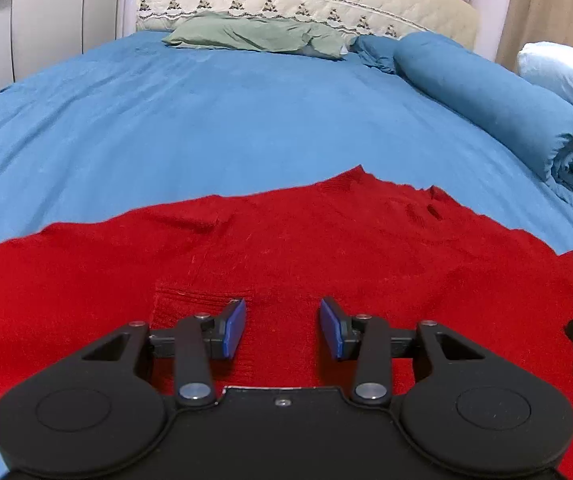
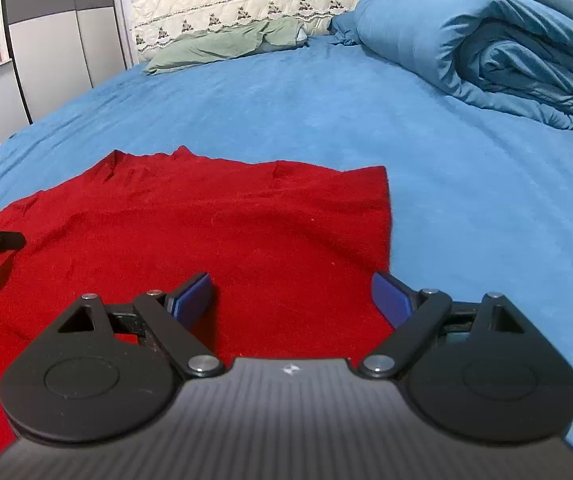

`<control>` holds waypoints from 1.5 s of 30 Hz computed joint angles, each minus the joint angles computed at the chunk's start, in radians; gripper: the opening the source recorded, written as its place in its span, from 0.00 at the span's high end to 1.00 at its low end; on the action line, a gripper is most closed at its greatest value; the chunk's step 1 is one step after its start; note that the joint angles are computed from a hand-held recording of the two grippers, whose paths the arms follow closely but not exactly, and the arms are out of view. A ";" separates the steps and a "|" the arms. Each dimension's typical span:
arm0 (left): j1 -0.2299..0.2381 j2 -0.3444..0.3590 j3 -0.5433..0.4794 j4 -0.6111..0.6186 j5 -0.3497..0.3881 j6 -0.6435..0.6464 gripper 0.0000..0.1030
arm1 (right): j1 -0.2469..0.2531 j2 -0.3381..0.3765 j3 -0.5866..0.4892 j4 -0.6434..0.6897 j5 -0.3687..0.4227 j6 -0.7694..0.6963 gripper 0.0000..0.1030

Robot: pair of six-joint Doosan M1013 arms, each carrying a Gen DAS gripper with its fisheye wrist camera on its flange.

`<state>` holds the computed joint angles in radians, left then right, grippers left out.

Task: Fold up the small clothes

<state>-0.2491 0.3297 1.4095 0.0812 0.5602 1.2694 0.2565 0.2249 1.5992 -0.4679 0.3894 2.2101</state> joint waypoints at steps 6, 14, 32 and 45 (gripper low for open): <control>0.005 -0.083 0.026 0.048 -0.018 -0.066 0.39 | 0.054 -0.074 0.001 -0.090 0.001 0.015 0.00; 0.053 -0.254 0.106 0.128 -0.033 -0.172 0.00 | 0.165 -0.129 -0.081 -0.080 0.111 -0.044 0.00; 0.397 -0.298 0.316 -0.139 -0.098 -0.345 0.22 | 0.326 0.041 -0.214 0.128 0.175 -0.216 0.00; 0.468 -0.231 0.302 -0.109 -0.171 -0.486 0.82 | 0.342 0.126 -0.252 0.147 0.173 -0.214 0.00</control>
